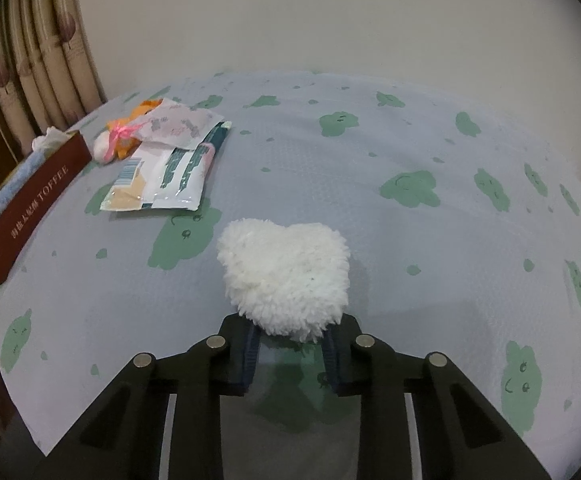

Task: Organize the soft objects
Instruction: 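Carry the blue sock into the gold tray and open the left gripper, then lower the white fluffy mitten into the gold tray and open the right gripper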

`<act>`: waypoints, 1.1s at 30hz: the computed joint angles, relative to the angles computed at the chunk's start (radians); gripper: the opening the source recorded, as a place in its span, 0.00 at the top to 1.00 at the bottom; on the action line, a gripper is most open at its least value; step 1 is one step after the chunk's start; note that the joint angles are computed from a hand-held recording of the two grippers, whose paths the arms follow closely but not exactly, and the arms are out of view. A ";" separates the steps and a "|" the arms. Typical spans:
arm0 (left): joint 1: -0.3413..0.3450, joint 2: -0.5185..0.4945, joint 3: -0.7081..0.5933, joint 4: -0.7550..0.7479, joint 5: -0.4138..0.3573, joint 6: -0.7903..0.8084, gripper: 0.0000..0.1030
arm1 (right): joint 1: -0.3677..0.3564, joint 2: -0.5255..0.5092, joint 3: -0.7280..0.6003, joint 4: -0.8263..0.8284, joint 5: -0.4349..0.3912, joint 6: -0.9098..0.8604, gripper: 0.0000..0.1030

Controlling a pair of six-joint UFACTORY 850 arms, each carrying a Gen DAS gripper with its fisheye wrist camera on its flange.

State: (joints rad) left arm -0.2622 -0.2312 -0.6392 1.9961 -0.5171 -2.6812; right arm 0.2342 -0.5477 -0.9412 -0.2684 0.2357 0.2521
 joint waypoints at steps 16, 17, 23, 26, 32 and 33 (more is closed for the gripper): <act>0.001 0.005 0.035 -0.073 -0.077 0.034 0.51 | 0.315 -0.050 -0.369 -1.270 0.022 1.182 0.78; 0.001 0.001 0.030 -0.090 -0.073 0.053 0.50 | 0.334 -0.095 -0.429 -1.375 0.025 1.287 0.78; 0.025 -0.024 0.010 -0.111 -0.011 0.096 0.50 | 0.382 -0.330 -0.756 -1.973 0.129 1.915 0.78; 0.031 -0.041 -0.006 -0.157 0.001 0.151 0.51 | 0.400 -0.416 -0.894 -2.242 0.189 2.206 0.78; 0.060 -0.028 0.013 -0.076 0.027 0.052 0.50 | 0.421 -0.507 -1.039 -2.393 0.249 2.381 0.78; 0.064 -0.026 0.014 -0.074 0.029 0.045 0.50 | 0.427 -0.526 -1.068 -2.424 0.260 2.419 0.77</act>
State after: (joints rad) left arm -0.1980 -0.2574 -0.6248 1.9223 -0.4880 -2.6357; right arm 0.6608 -1.0733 -2.0089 -2.6927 0.4954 2.6710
